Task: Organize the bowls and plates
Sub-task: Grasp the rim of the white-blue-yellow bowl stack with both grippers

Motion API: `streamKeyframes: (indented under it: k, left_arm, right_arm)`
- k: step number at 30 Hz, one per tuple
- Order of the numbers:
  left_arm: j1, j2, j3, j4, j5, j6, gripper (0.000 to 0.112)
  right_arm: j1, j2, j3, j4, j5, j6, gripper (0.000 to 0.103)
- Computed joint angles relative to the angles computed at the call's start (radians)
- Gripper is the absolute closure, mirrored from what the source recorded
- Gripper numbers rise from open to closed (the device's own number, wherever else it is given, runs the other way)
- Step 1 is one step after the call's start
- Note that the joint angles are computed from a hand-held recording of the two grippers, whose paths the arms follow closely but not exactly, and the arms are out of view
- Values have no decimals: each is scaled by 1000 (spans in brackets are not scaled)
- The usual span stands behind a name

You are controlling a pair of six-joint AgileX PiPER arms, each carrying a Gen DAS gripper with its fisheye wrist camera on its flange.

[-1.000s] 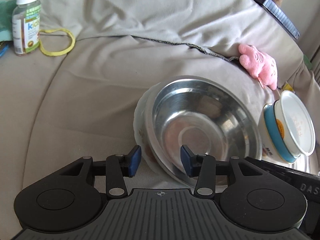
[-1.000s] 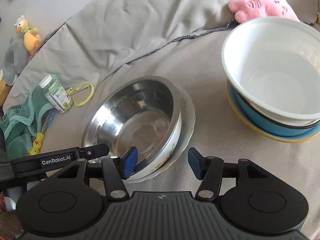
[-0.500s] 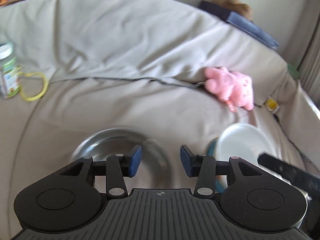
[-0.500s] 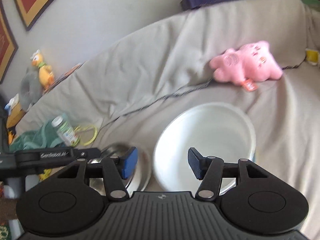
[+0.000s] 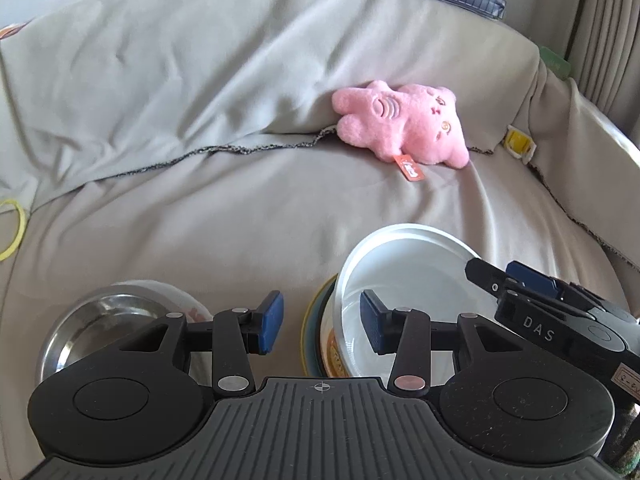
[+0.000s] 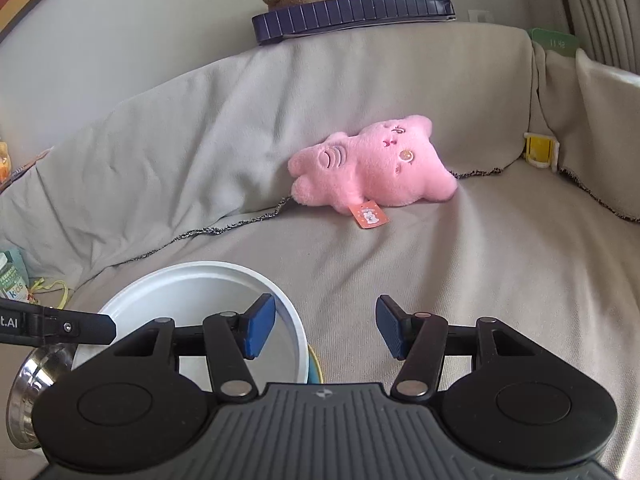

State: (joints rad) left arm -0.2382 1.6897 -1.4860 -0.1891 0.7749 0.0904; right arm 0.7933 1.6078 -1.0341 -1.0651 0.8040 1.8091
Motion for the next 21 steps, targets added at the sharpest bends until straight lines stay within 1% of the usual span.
streamKeyframes:
  k: [3, 4, 6, 8, 9, 10, 11, 12, 15, 17, 20, 21]
  left_arm:
    - [-3, 10, -18, 3, -1, -39, 66]
    - [6, 21, -37, -20, 18, -35, 66]
    - [38, 36, -66, -111, 59, 7, 68]
    - [71, 40, -81, -209, 87, 62, 77]
    - [78, 40, -86, -229, 95, 72, 79]
    - [80, 39, -94, -227, 104, 70, 84]
    - [77, 39, -100, -218, 110, 73, 91]
    - [74, 33, -97, -209, 107, 77, 95]
    - [77, 7, -70, -231, 89, 98, 97]
    - [79, 9, -81, -245, 112, 121, 97]
    - [52, 29, -109, -174, 149, 132, 97]
    - [40, 32, -107, -140, 145, 133, 98]
  right_arm:
    - [-28, -49, 65, -31, -84, 65, 47]
    - [-32, -62, 84, -45, -101, 86, 47]
    - [-36, -95, 124, -76, -135, 130, 47]
    - [-44, -134, 167, -119, -182, 182, 47]
    - [-47, -150, 184, -140, -198, 205, 47]
    - [-49, -167, 200, -162, -212, 228, 47]
    - [-50, -179, 211, -174, -223, 238, 47]
    - [-50, -187, 219, -178, -231, 242, 47]
    - [-58, -189, 227, -180, -256, 248, 47]
    - [-63, -178, 219, -171, -259, 244, 47]
    - [-77, -165, 215, -148, -281, 235, 47]
    - [-81, -157, 211, -130, -280, 223, 47]
